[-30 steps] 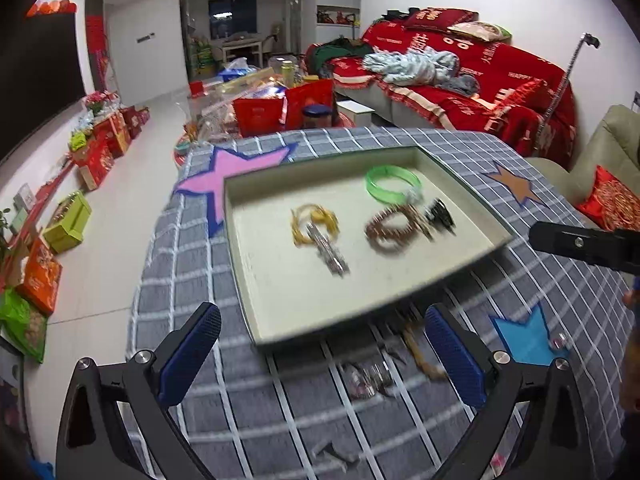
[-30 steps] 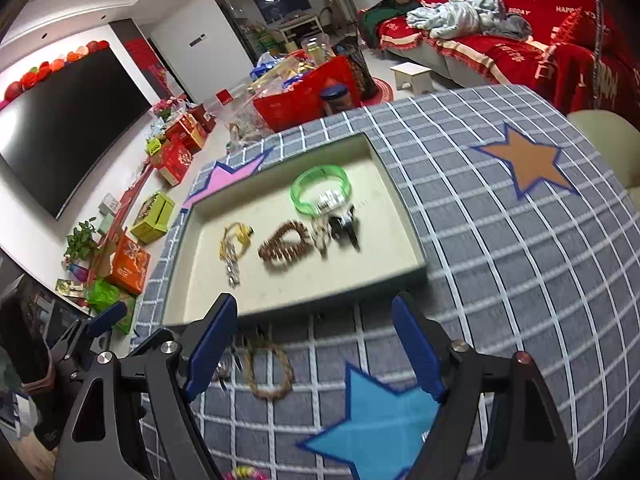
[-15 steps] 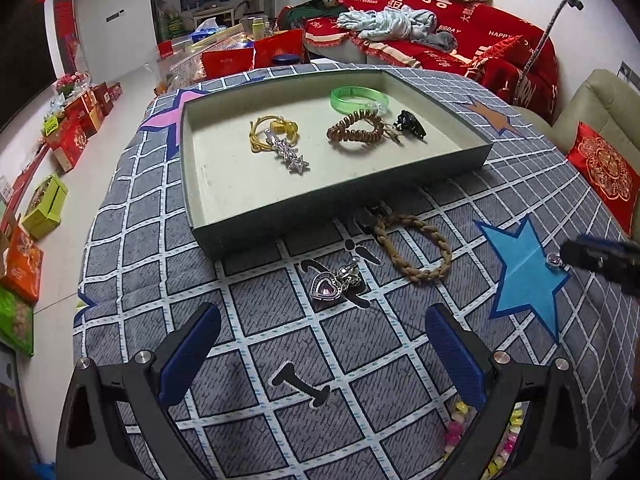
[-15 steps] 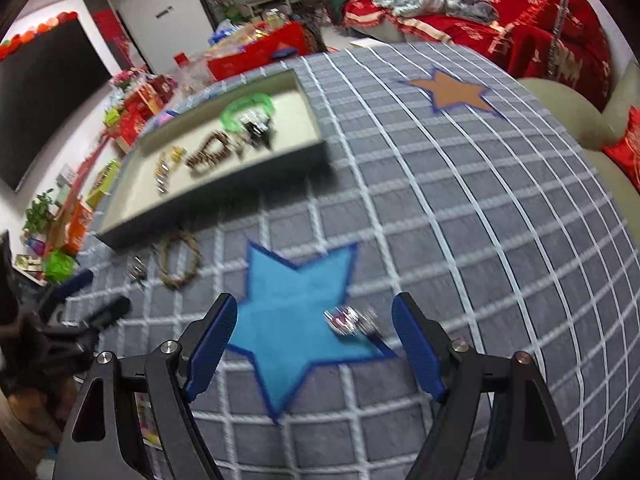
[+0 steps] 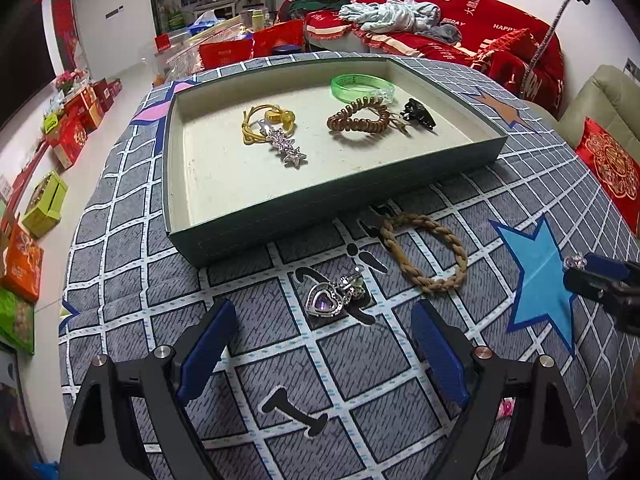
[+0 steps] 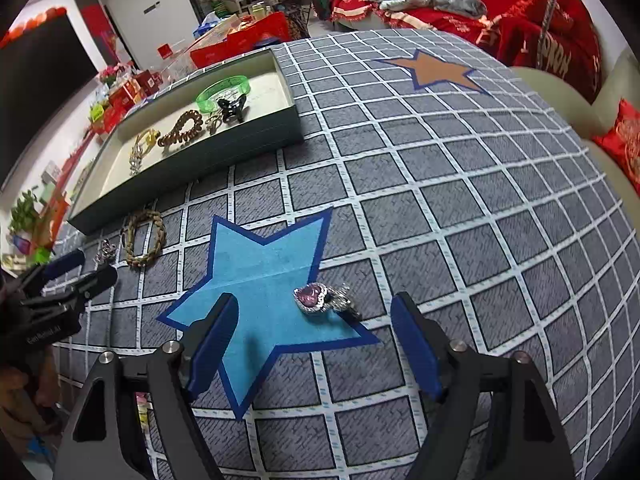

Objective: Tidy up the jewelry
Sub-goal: 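Grasp the silver heart pendant with the left tool while the right tool grasps the pink-gem ring, then carry the heart pendant and pink-gem ring into the tray and release both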

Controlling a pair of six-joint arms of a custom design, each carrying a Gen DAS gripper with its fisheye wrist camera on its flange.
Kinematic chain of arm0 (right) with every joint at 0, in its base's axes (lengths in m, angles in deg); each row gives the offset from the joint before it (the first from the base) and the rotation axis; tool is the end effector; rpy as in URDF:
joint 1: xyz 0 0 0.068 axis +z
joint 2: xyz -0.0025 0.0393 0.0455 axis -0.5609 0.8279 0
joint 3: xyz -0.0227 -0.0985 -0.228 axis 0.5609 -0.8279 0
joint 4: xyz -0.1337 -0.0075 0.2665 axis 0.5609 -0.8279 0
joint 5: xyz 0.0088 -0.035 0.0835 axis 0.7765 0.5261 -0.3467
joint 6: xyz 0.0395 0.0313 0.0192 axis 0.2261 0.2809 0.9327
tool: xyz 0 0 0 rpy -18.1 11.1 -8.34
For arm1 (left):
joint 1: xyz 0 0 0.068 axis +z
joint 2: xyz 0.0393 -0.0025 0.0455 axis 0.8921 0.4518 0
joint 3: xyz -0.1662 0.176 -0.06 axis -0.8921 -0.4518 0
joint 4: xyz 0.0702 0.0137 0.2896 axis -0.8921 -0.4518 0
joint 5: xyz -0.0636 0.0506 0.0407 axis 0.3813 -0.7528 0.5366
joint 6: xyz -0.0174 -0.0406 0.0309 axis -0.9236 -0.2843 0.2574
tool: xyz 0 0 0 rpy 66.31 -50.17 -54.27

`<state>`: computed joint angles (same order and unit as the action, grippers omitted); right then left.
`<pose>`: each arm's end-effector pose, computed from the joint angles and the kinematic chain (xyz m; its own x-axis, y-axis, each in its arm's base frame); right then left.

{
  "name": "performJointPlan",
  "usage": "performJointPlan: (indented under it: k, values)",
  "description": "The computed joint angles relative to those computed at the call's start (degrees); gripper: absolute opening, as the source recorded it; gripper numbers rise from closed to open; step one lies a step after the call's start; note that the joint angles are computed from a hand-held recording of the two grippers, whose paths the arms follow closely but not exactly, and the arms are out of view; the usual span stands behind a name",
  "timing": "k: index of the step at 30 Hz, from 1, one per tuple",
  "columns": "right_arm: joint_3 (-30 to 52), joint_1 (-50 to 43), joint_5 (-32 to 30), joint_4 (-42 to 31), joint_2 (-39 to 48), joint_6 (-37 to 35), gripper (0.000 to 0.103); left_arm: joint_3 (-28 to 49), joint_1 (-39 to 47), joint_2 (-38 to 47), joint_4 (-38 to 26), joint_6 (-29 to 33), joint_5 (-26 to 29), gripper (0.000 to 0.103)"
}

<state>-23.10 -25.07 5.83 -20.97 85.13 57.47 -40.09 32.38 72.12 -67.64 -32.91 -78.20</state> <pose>0.1296 0.0208 0.0992 -0.8622 0.1367 -0.4878 0.0768 0.9870 0.1408 0.1835 -0.1048 0.0963 -0.8139 0.2042 -0.5440 0.2717 0.9613 -0.0456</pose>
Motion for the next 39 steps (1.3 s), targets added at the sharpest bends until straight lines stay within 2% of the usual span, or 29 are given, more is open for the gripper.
performJointPlan:
  k: [3, 4, 6, 9, 12, 14, 17, 18, 24, 25, 39]
  values:
    - [0.1, 3.2, 2.9, 2.0, 1.9, 1.1, 0.073, 0.5, 0.0, 1.5, 1.0, -0.4, -0.1, 0.102]
    - [0.2, 4.3, 3.9, 2.5, 2.6, 1.6, 0.072, 0.9, -0.1, 2.2, 1.4, -0.5, -0.3, 0.098]
    - [0.3, 5.7, 5.3, 3.0, 3.2, 2.2, 0.065, 1.3, -1.0, 3.2, 1.9, -0.3, -1.9, 0.093]
    - [0.4, 7.3, 7.1, 3.5, 4.1, 2.9, 0.057, 1.9, -1.3, 4.1, 2.2, -0.3, -1.7, 0.093]
    - [0.4, 8.1, 8.3, 3.5, 4.1, 3.3, 0.047, 1.7, -1.6, 3.6, 2.3, -0.1, -1.8, 0.081]
    - [0.4, 8.6, 8.9, 3.4, 4.0, 3.4, 0.042, 1.8, -1.6, 3.4, 2.0, -0.1, -1.7, 0.078]
    - [0.2, 8.3, 8.6, 3.3, 3.5, 3.0, 0.034, 1.3, -2.0, 2.3, 1.9, 0.0, -1.8, 0.062]
    - [0.2, 8.3, 8.4, 3.1, 3.3, 2.7, 0.034, 1.0, -2.1, 1.9, 1.9, 0.2, -1.9, 0.05]
    - [0.1, 9.3, 7.7, 1.9, 1.9, 3.1, 0.033, 0.4, -1.4, 0.1, 1.1, 0.3, -0.6, 0.042]
    - [0.0, 8.9, 7.1, 1.4, 1.1, 3.0, 0.033, 0.3, -1.2, -0.5, 0.7, 0.3, -0.3, 0.035]
    - [0.6, 5.9, 2.8, -1.6, -2.6, 2.1, 0.033, -1.4, -1.3, -9.0, -4.0, -0.1, 1.0, 0.035]
